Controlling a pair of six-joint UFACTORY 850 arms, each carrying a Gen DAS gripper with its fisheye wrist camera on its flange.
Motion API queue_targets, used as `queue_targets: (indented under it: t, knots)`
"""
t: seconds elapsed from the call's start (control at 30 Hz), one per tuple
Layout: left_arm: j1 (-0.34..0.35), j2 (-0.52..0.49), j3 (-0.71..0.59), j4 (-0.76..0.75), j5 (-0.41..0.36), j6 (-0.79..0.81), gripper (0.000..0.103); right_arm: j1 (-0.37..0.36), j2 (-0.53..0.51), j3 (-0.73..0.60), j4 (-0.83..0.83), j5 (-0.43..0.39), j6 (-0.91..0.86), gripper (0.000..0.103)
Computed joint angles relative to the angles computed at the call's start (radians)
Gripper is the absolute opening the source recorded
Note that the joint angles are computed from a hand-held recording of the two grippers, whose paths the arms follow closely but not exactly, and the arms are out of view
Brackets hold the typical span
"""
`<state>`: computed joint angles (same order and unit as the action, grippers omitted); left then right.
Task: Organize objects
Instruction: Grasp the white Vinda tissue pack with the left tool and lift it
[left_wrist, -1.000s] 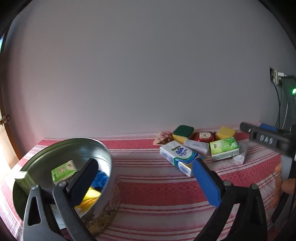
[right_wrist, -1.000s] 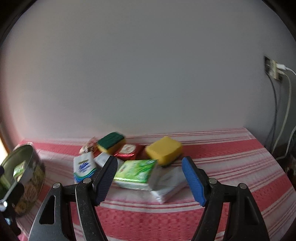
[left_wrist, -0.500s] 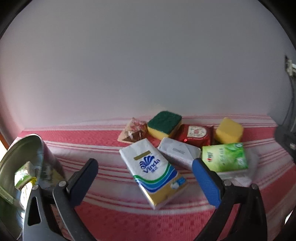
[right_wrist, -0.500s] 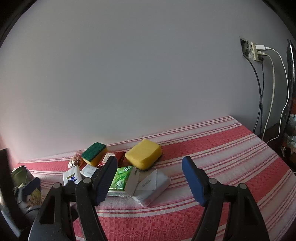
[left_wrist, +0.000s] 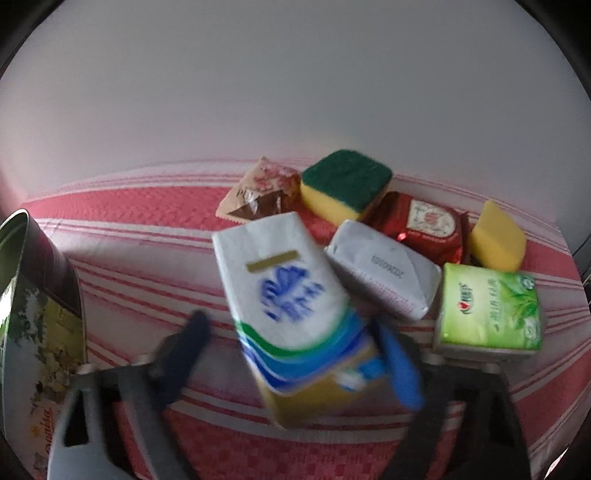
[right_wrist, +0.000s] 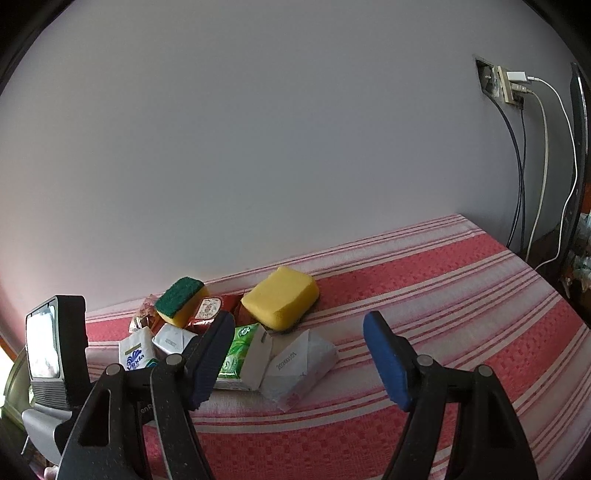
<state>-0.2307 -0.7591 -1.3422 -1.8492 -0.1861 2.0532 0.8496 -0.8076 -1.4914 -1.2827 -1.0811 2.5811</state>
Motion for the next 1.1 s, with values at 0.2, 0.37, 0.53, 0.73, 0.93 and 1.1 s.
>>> queue_targets:
  t: [0.2,0.37,0.53,0.73,0.93,1.1]
  knots:
    - [0.028,0.010,0.023,0.014,-0.074,-0.005,0.053,-0.009,0.005,0.015,0.001,0.028,0.020,0.074]
    - [0.079,0.074,0.128,-0.199,-0.203,0.252,0.051,-0.015,0.009,0.027,-0.019,0.070,0.024,0.074]
    - [0.164,0.160,0.243,-0.179,-0.389,0.331,0.051,-0.016,0.009,0.031,-0.037,0.103,0.024,0.074]
    - [0.240,0.255,0.376,-0.302,-0.511,0.590,0.051,-0.018,0.011,0.037,-0.058,0.125,0.029,0.074]
    - [0.287,0.283,0.385,-0.338,-0.556,0.648,0.051,-0.029,-0.032,-0.033,-0.060,0.191,-0.104,0.074]
    - [0.284,0.268,0.379,-0.434,-0.568,0.748,0.051,-0.046,-0.083,-0.119,-0.009,0.227,-0.217,0.074]
